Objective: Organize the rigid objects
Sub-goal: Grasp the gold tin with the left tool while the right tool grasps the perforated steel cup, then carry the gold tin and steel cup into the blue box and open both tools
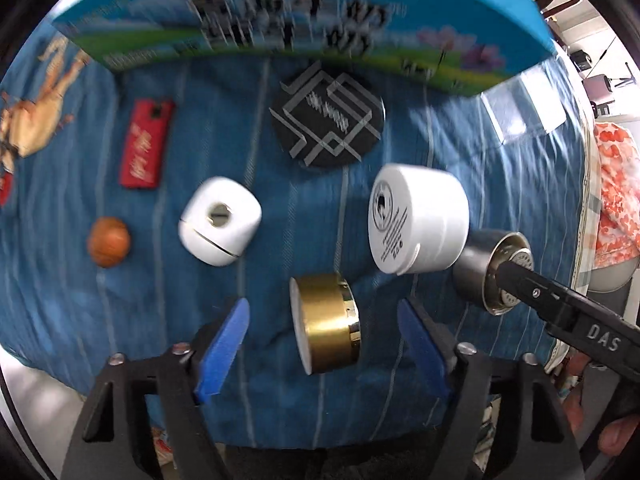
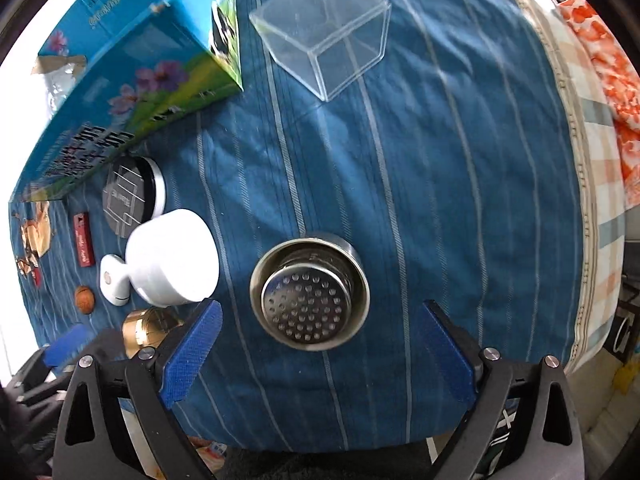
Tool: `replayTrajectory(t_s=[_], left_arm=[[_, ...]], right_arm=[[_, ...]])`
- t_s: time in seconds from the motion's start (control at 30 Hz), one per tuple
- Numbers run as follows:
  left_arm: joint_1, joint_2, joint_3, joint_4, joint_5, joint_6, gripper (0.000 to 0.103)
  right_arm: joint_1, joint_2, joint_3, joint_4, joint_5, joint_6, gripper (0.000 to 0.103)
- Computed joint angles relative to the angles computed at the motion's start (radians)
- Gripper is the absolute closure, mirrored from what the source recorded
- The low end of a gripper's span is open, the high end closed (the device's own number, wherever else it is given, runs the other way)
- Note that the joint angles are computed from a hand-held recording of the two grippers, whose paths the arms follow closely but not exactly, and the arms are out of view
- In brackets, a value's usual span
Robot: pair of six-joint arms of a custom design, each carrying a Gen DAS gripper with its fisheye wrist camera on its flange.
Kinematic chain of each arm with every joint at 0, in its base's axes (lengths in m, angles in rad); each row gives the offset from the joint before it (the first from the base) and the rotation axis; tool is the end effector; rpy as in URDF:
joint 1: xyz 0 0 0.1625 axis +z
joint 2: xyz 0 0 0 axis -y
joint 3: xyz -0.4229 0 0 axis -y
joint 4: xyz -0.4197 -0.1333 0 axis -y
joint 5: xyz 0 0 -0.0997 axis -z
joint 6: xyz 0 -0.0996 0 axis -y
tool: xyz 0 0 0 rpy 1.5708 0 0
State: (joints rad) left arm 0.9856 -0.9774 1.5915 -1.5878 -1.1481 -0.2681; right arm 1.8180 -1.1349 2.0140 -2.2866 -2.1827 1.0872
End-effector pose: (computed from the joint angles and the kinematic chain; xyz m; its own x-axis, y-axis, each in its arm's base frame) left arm -0.1922 -0.6054 0.1401 -0.7312 0.4885 -0.4761 0.2728 0.8491 0.4523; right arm 0.2038 -0.4966 0.1260 -0.5722 0.7118 0.4075 0.5702 0.7023 -0.4262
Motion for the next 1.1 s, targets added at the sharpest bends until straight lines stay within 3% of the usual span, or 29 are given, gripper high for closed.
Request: replayTrajectory(t_s=[0.07, 0.13, 0.17, 0.3, 0.43, 0.53, 0.77, 1.1], left_arm=[[0.011, 0.010, 0.016, 0.002, -0.004, -0.014, 0.057], [0.023, 0.020, 0.025, -0.001, -0.013, -0.020, 0.072], [0.028, 0.024, 0.029, -0.003, -0.010, -0.024, 0.074], [0.027, 0.029, 0.045, -0.033, 0.031, -0.019, 0.075], [0.031, 0.035, 0.033, -0.030, 0.031, -0.028, 0.077], [0.030, 0.018, 0.056, -0.062, 0.040, -0.026, 0.077], [-0.002, -0.062, 0.097, -0.082, 0.064, -0.072, 0.077], [-0.121, -0.155, 0.063, -0.144, 0.131, -0.019, 0.077]], right_arm=[[-0.020, 0.014, 0.006, -0.029, 0.014, -0.029, 0.004], [-0.038, 0.030, 0.012, -0.055, 0.023, -0.049, 0.004], [-0.047, 0.039, 0.016, -0.077, 0.031, -0.065, 0.006], [-0.085, 0.084, 0.013, -0.125, 0.065, -0.108, 0.017], [-0.108, 0.135, 0.003, -0.128, 0.045, -0.100, 0.029], [-0.126, 0.163, 0.026, -0.218, 0.046, -0.111, 0.030], [-0.129, 0.148, 0.085, -0.269, 0.077, -0.127, 0.030], [-0.045, 0.089, 0.137, -0.352, 0.083, -0.199, 0.030]])
